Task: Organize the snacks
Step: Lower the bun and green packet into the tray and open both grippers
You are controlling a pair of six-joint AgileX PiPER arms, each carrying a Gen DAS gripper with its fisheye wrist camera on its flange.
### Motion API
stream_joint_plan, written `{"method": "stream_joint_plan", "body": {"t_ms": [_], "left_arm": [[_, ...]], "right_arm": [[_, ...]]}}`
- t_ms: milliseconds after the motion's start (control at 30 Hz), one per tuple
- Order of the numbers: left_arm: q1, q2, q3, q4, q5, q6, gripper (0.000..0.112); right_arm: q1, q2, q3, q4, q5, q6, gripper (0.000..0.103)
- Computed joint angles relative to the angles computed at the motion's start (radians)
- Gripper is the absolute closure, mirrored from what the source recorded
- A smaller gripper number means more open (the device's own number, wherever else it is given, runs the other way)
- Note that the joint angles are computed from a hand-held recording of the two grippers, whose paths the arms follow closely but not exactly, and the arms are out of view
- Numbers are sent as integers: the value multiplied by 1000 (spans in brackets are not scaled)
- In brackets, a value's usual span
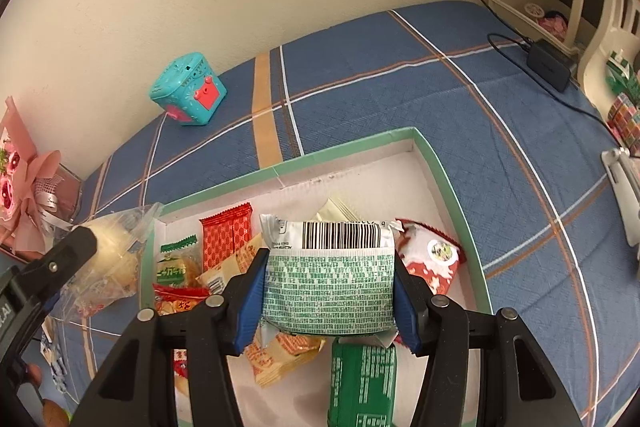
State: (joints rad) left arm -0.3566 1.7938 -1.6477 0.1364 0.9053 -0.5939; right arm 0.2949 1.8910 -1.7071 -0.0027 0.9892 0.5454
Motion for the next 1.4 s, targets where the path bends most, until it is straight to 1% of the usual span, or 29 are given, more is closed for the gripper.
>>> {"method": "stream_joint_plan", "body": {"t_ms": [133,367,567,700,900,1067,1200,1233,1267,1300,1400], "left_arm": [[3,23,-7,-12,-18,12,49],[3,53,-12,-26,-37,37,49],[6,72,-22,-23,-32,42,49],[6,87,-35,-21,-21,44,49],[16,124,-64,-49,19,56,49],[15,130,-87,-36,57,49,42],[14,114,-107,-36,83,49,41],[12,114,-120,-30,96,48,40],[9,114,-132,-25,112,48,34],[6,112,-144,-18,131,45,31],[4,108,-175,-14,176,45,31]], "right_arm": [[12,26,-33,-25,12,-2,45],[12,55,-55,-25,17,-8,45],[8,71,-64,-17,21,-9,45],[11,99,-104,-20,58,-9,45],[14,127,-139,-20,91,-2,45],[23,132,-141,-32,101,7,43],[32,132,-157,-47,123,9,43],[32,130,-159,-49,129,8,43],[35,130,-167,-56,138,12,43],[38,130,-172,-61,144,12,42],[46,122,-186,-75,164,6,39]]}}
